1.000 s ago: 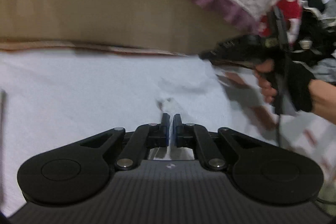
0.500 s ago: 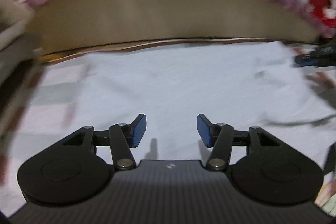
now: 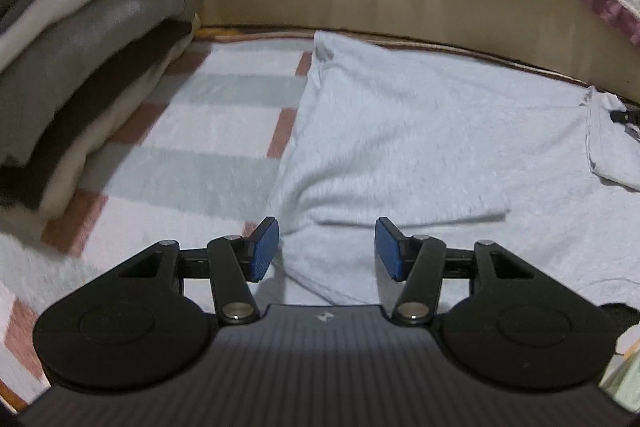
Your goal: Fold clothes
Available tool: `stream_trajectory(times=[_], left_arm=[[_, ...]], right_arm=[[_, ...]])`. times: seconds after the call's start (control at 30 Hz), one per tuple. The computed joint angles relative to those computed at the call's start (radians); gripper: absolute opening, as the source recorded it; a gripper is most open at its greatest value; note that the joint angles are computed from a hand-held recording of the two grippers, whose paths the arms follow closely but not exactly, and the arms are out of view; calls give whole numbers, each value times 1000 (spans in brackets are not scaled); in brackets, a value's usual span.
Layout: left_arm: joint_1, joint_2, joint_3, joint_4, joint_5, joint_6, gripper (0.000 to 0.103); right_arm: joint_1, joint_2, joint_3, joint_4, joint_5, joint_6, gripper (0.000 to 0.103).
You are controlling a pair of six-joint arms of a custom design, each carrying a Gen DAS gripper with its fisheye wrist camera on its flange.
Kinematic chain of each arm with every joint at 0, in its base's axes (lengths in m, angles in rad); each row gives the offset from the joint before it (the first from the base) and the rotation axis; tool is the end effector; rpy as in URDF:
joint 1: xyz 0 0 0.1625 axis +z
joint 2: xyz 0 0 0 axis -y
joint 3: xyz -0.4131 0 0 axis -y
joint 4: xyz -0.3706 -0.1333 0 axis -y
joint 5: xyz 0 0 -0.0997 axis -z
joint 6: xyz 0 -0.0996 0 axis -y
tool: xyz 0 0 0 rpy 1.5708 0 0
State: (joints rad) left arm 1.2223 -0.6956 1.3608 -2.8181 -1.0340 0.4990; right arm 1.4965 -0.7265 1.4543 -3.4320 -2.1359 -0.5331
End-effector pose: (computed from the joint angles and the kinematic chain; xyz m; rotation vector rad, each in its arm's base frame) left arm -0.0792 -0.7575 0.1818 0.8348 2.3484 -0.6906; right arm 0.0275 -0.7079 0.2451 0.0983 -2.1030 1.0773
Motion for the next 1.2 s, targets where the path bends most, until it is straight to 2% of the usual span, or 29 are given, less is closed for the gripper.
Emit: stream_trajectory(times=[0.03, 0.07, 0.1, 0.17, 0.2, 0.3, 0.37, 0.4, 0.47, 0.53, 0.57, 0.63, 0.7, 0.8, 0.87, 0.97, 1.03, 1.1, 1.2], left_arm=[[0, -4, 7, -6, -2, 0, 53], [1, -10, 15, -9, -6, 1, 53], [3, -14, 19, -8, -10, -2, 54], [10, -18, 13, 8, -16, -24, 57], [15, -15, 5, 14, -12, -42, 57], [31, -1, -26, 23, 7, -90, 57], [34, 14, -57, 51, 33, -95, 57], [30, 23, -79, 81, 47, -72, 57], [18, 33, -125, 163, 59, 10, 57], [6, 47, -177, 246, 73, 91, 57], [4, 48, -193, 260, 65, 119, 57], [13, 37, -202, 233, 19, 91, 61], [32, 35, -225, 231, -24, 30, 62], [72, 55, -293, 269, -64, -63, 62], [106, 67, -352, 339, -133, -146, 62], [146, 76, -403, 397, -240, -242, 62], [159, 81, -424, 445, -289, -268, 62], [154, 89, -444, 499, -306, -253, 63], [138, 94, -428, 502, -276, -201, 65]], right_arm=[[10, 0, 1, 12, -32, 31, 29], [19, -3, 6, 21, -60, 64, 35], [30, -24, 54, 0, -55, 108, 49], [53, -65, 145, -37, -43, 194, 64], [58, -91, 196, -15, -25, 226, 63], [79, -123, 309, 7, -76, 253, 63], [99, -119, 359, -64, -135, 245, 62], [110, -117, 384, -96, -164, 242, 63], [144, -153, 444, -89, -211, 271, 64], [167, -209, 488, 16, -232, 328, 64], [167, -227, 503, 25, -217, 367, 64], [166, -259, 536, 22, -182, 438, 64], [128, -280, 582, -44, -71, 582, 66], [62, -246, 643, -255, 94, 800, 66], [28, -208, 666, -361, 185, 896, 66], [20, -166, 678, -461, 232, 922, 67], [25, -155, 670, -469, 221, 924, 67], [32, -144, 657, -465, 202, 931, 67], [51, -132, 637, -450, 160, 919, 67]])
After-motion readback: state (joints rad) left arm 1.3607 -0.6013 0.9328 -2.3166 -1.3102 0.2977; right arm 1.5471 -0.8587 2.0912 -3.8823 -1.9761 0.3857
